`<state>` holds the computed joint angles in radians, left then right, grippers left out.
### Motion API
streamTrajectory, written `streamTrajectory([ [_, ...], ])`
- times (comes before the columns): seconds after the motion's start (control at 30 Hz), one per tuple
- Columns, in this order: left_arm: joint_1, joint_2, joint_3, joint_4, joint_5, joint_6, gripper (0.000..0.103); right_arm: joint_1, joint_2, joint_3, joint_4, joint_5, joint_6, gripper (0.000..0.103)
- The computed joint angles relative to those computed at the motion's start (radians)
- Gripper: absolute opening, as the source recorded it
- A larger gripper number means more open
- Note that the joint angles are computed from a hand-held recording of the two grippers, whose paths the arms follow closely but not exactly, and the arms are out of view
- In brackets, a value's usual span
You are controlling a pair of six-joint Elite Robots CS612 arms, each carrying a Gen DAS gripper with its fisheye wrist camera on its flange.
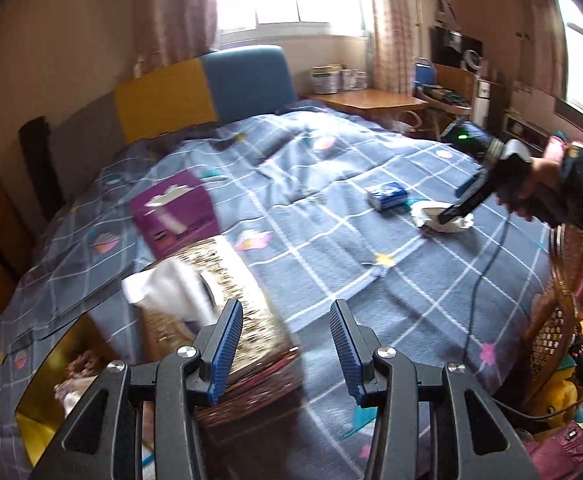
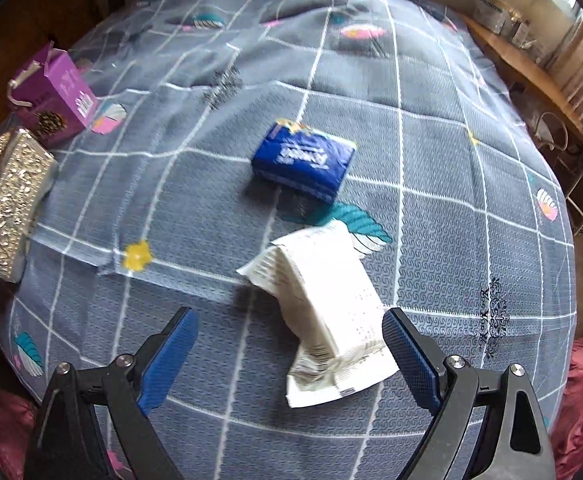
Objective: Organize soft objects
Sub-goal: 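Grasp the white wrapped packet with right while left reaches the blue Tempo pack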
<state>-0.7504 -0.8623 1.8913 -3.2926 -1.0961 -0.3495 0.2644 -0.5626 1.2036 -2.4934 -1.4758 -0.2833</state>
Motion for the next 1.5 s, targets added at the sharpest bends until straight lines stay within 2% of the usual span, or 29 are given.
streamTrajectory([
  [0.2,-0.002,0.023,-0.053,0.029,-0.065,0.06,0.046,-0.005,0.039,-0.061,0.083,-0.041,-0.018,0.097],
  [0.27,-0.002,0.029,-0.07,0.042,-0.077,0.074,0.046,-0.002,0.049,-0.069,0.071,-0.067,-0.025,0.097],
  [0.4,-0.002,0.041,-0.105,0.068,-0.106,0.09,0.046,-0.002,0.059,-0.069,0.024,-0.051,-0.038,0.093],
  [0.43,-0.001,0.044,-0.116,0.079,-0.115,0.088,0.046,-0.001,0.06,-0.067,0.01,-0.055,-0.049,0.08],
  [0.47,0.0,0.046,-0.126,0.09,-0.125,0.085,0.046,0.001,0.062,-0.067,0.008,-0.056,-0.054,0.059],
  [0.57,0.005,0.057,-0.164,0.141,-0.145,0.06,0.046,0.006,0.057,-0.051,-0.024,-0.067,-0.033,0.045],
  [0.63,0.015,0.07,-0.202,0.191,-0.171,0.026,0.046,0.0,0.046,-0.034,-0.043,-0.027,0.012,0.044],
  [0.7,0.02,0.084,-0.249,0.265,-0.177,0.001,0.046,-0.001,0.037,-0.019,-0.082,-0.024,0.061,0.044],
  [0.8,0.029,0.118,-0.327,0.33,-0.212,-0.008,0.046,0.006,0.041,-0.027,-0.077,-0.1,0.142,0.044],
  [0.87,0.029,0.144,-0.379,0.371,-0.203,0.02,0.047,0.009,0.047,-0.036,-0.071,-0.164,0.198,0.045],
  [0.93,0.031,0.173,-0.445,0.449,-0.21,0.061,0.067,-0.007,0.051,-0.04,-0.07,-0.139,0.267,0.045],
  [1.03,0.035,0.224,-0.538,0.534,-0.215,0.129,0.068,-0.026,0.051,-0.032,-0.059,-0.078,0.346,0.046],
  [1.17,0.047,0.293,-0.664,0.613,-0.24,0.221,0.069,-0.026,0.046,-0.026,-0.061,-0.085,0.352,0.046],
  [1.37,0.058,0.4,-0.855,0.762,-0.22,0.364,0.075,-0.03,0.05,-0.034,-0.047,-0.056,0.359,0.049],
  [1.5,0.063,0.45,-0.937,0.802,-0.237,0.476,0.077,-0.029,0.051,-0.038,-0.028,-0.052,0.35,0.051],
])
